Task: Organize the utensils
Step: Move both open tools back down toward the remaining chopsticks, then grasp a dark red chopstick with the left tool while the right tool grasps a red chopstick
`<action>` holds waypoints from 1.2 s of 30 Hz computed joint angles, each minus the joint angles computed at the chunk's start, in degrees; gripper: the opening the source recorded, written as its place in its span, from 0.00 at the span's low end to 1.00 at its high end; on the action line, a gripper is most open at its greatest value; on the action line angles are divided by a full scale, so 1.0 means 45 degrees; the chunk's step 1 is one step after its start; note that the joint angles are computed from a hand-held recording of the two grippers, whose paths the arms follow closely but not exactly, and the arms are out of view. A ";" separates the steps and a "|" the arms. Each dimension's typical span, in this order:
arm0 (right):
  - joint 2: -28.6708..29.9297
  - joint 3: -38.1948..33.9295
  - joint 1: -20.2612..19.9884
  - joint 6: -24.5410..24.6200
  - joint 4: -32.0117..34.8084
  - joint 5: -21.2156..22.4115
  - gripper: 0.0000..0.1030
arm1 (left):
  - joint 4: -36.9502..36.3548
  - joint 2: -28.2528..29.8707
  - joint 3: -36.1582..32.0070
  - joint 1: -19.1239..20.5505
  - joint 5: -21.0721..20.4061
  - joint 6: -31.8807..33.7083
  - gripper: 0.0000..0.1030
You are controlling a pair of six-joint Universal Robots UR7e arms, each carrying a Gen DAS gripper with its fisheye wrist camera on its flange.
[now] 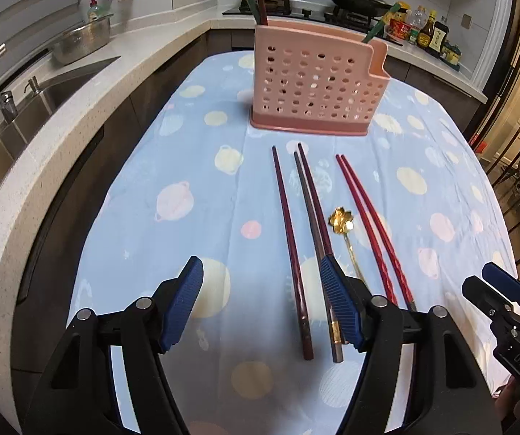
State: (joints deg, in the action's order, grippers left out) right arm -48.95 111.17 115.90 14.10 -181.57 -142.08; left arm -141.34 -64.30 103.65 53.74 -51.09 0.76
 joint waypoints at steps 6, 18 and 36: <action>0.0196 0.0241 -0.0288 0.0406 0.0426 0.0273 0.45 | 0.0215 -0.0135 0.0670 0.0139 0.0101 -0.0186 0.62; 0.0616 -0.0021 -0.0540 0.0019 0.0899 0.0697 0.31 | 0.0151 0.0134 0.1050 0.0179 -0.0068 0.0118 0.62; 0.0978 -0.0246 -0.0665 -0.0378 0.1087 0.0445 0.17 | -0.0382 0.0374 0.1297 0.0188 0.0027 0.0701 0.49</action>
State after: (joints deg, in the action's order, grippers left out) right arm -44.55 110.06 112.90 12.40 -176.67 -140.08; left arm -143.06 -62.61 109.48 54.59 -50.97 3.91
